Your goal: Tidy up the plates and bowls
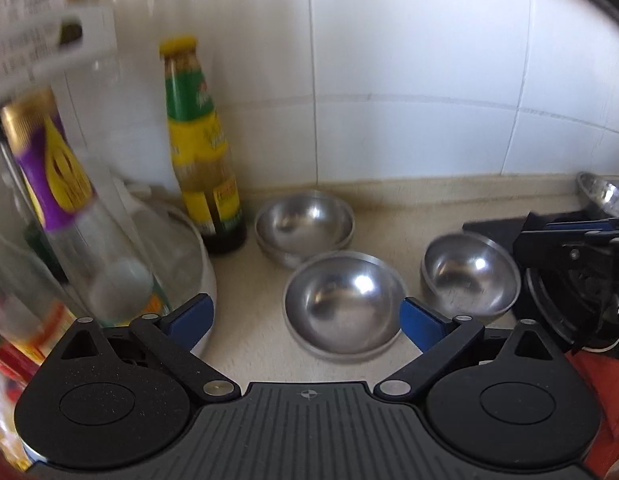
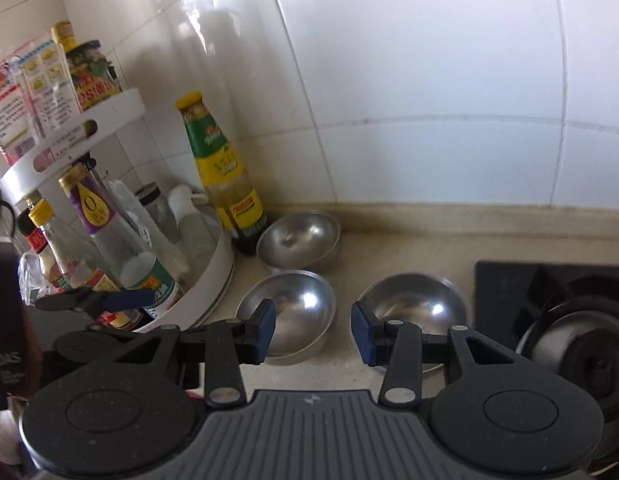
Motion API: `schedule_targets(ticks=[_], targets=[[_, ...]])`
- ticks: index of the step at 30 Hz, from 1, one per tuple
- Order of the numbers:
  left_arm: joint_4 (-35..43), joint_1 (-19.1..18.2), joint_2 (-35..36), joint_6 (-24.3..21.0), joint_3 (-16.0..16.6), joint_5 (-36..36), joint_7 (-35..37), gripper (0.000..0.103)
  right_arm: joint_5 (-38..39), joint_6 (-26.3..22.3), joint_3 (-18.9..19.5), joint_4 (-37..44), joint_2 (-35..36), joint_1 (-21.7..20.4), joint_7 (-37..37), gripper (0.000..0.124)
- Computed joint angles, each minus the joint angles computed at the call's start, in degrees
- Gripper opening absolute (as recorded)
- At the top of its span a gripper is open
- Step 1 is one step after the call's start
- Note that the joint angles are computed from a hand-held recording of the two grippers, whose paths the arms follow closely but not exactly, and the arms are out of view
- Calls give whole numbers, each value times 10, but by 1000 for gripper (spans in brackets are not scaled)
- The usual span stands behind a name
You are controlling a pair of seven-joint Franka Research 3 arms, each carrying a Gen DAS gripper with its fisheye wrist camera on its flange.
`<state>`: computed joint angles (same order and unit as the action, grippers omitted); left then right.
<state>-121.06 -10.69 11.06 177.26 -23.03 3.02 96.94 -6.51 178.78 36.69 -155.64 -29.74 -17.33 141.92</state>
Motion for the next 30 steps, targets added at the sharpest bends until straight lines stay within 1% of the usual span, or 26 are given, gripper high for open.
schedule_targets(ticks=[1,2,4,6,8,9,10,11,12,14,15,16,18,20,21,22,24,25,26,27,29,30], targets=[[10,-8,11,-13,10,7,-11,98,-4,13,-2,7,24,-3,-7,43],[17,-21,19,-21,24,20,-26,96,-12,21,8,19,44,-19,-15,43],[32,-28,34,-35,33,30,-42,95,-35,26,45,48,82,-72,-30,43],[48,-26,49,-47,31,30,-48,95,-58,19,66,81,126,-111,-39,43],[62,-27,63,-52,31,32,-55,95,-93,21,77,111,174,-135,-43,43],[69,-25,70,-56,28,30,-57,95,-116,21,92,125,192,-155,-38,43],[76,-21,76,-62,23,25,-57,94,-148,20,118,141,211,-187,-25,43],[80,-18,81,-66,20,22,-58,94,-176,19,132,155,230,-205,-16,43],[85,-17,87,-68,19,21,-58,93,-202,16,140,168,249,-216,-7,43],[97,-18,99,-74,20,20,-63,92,-285,-6,150,198,287,-233,43,43],[102,-18,104,-78,19,20,-65,91,-310,-19,142,210,304,-227,55,43],[106,-16,109,-83,17,18,-66,90,-310,-26,135,217,319,-220,48,42],[116,-15,118,-93,14,13,-66,86,-255,-30,145,222,343,-224,-13,37],[126,-9,129,-104,6,7,-58,78,-232,-42,143,228,359,-217,-42,35],[131,-6,134,-112,1,3,-52,72,-213,-48,145,230,366,-217,-58,32],[138,-6,140,-122,0,-1,-49,66,-181,-53,158,229,374,-226,-84,30],[148,-8,149,-136,1,-5,-43,63,-105,-57,206,223,393,-265,-147,16],[147,-8,151,-135,1,-7,-41,63,-73,-57,233,218,402,-287,-171,12],[145,-9,150,-134,1,-8,-39,63,-54,-52,251,211,403,-301,-188,10],[143,-8,150,-135,1,-9,-36,62,-40,-48,260,206,401,-306,-198,10],[136,1,147,-135,-9,-21,-22,60,-6,-34,295,193,398,-332,-222,9],[131,7,145,-135,-16,-28,-12,56,12,-24,319,186,398,-351,-235,8]])
